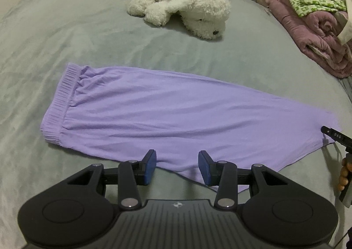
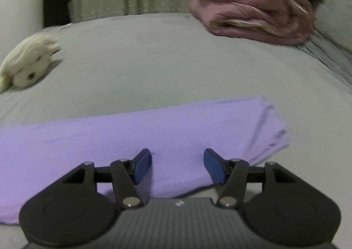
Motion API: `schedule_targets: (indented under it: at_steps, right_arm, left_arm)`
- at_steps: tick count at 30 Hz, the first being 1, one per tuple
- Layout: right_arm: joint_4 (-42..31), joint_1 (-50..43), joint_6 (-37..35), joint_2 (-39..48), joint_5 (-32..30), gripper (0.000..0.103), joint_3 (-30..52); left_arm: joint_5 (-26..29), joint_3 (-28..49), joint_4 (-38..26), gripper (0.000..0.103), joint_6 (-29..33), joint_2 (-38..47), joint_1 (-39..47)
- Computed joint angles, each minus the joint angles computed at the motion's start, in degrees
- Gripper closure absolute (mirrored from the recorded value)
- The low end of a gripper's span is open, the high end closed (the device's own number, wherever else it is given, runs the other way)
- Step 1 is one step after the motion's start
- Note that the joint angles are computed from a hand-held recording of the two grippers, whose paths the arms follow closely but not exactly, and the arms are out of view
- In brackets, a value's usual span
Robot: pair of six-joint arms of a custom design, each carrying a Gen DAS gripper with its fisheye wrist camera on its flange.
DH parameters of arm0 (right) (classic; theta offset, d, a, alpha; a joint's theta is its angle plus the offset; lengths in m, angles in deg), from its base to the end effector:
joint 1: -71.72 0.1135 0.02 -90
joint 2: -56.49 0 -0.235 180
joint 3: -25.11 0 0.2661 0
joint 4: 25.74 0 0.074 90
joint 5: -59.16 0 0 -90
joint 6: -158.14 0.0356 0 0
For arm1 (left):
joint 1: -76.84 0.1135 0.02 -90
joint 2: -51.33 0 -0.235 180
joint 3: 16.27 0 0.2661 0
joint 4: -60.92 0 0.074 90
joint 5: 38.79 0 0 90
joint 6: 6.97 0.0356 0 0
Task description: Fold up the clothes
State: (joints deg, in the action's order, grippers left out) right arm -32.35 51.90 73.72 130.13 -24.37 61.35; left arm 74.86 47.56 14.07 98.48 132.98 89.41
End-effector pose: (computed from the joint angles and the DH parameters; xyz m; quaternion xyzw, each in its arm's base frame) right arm 0.2281 -0.0865 0.1014 0.2236 0.8917 -0.0999 0.3806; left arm 0.2811 0.0480 0.1682 0.0689 0.9535 -0.1420 0.2566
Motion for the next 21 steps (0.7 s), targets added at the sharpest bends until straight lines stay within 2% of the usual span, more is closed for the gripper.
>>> schedule_targets:
  at_steps: [7,12,15,21]
  right_arm:
    - [1.5,-8.97,-2.06,1.89,-2.46,0.048,0.78]
    - [3.26,-11.78,-2.56,2.44,-3.28,0.048,0.62]
    - [4.32,-13.74,-0.91,4.35,-1.48,0.037,1.37]
    - [6.56,-20.39,-1.95,4.97,-6.12,0.037,0.56]
  left_arm:
    - [-0.49,0.25,0.29,0.062,-0.19,0.7,-0.26]
    - [-1.37,-0.08,0.84,0.062,-0.65,0.8,-0.94]
    - [-1.42,-0.31,0.71,0.062,-0.33,0.39,-1.01]
    - [-1.65,-0.55,0.96,0.062,-0.12,0.28,-0.97]
